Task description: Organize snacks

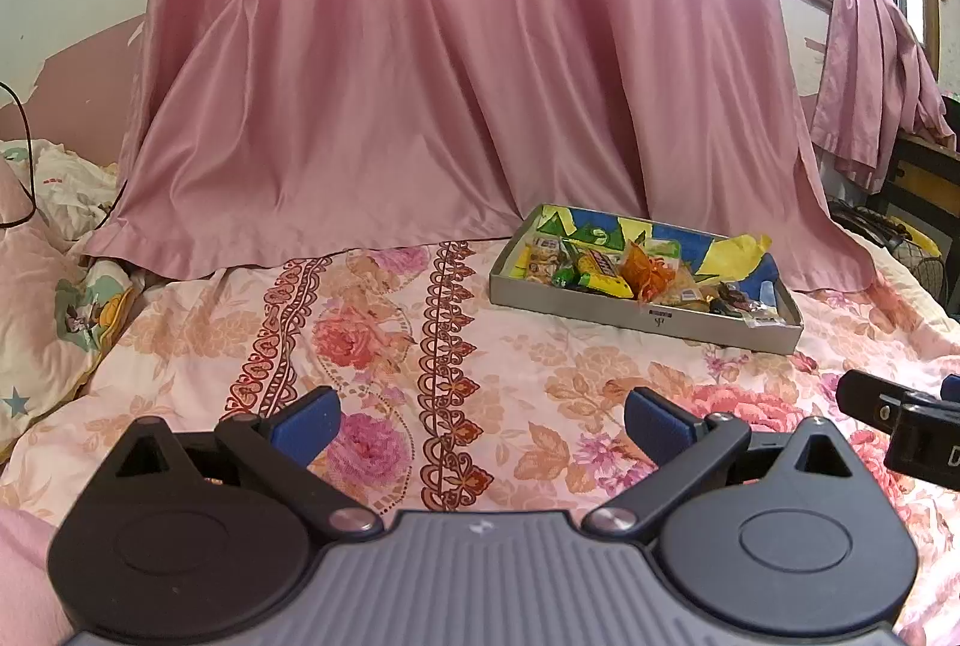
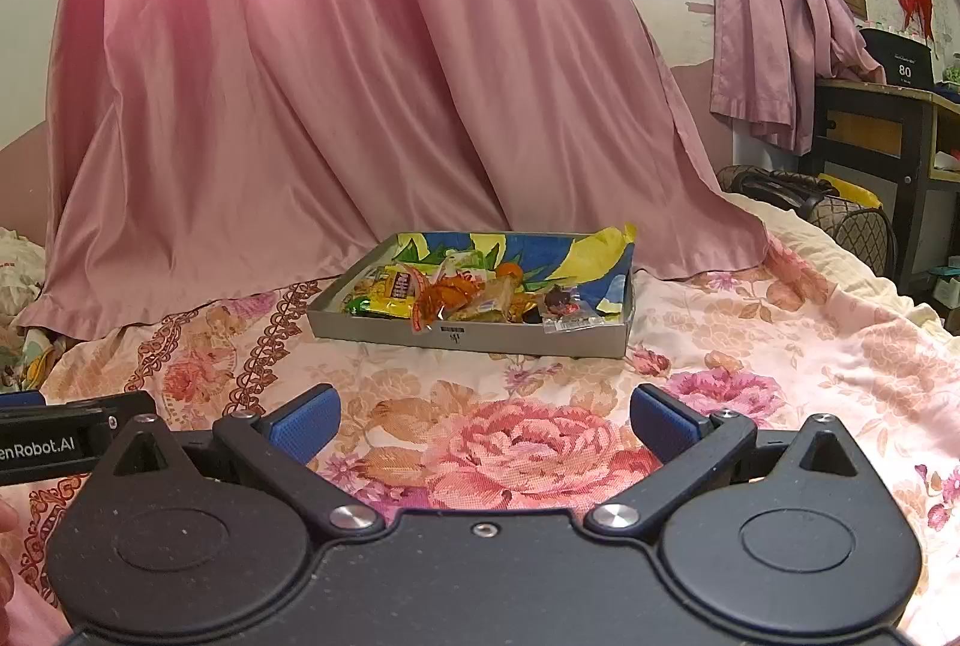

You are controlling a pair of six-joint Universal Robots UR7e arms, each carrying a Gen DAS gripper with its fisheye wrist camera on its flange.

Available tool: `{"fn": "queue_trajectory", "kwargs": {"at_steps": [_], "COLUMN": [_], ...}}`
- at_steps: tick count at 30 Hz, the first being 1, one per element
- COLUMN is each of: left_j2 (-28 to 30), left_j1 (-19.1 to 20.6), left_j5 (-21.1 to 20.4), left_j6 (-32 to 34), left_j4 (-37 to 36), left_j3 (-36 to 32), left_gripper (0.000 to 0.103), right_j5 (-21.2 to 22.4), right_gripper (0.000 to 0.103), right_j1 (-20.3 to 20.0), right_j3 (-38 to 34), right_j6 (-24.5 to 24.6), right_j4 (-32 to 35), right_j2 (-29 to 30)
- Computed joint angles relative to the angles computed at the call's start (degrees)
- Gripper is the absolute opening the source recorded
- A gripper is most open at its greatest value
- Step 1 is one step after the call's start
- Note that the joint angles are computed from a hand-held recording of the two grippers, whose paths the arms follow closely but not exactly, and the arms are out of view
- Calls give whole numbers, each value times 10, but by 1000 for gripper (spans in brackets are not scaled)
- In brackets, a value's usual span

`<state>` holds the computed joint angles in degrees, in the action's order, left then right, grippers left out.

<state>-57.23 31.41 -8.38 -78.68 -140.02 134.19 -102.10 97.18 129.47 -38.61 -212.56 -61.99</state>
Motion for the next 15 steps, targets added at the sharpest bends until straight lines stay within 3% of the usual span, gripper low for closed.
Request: {"fn": "queue_trajectory", "kwargs": {"at_steps": [15], "left_j2": [0], "left_j1": [0], "left_j5": [-1], "left_j6": [2], "left_j4": [-2], "left_j3": [0], "left_gripper": [103], "right_j5": [-1], "right_gripper": [102], "right_j1": [1], "right_j3": [0], "right_j6": [0], "right_j4": [0], "right_j2": [1]}}
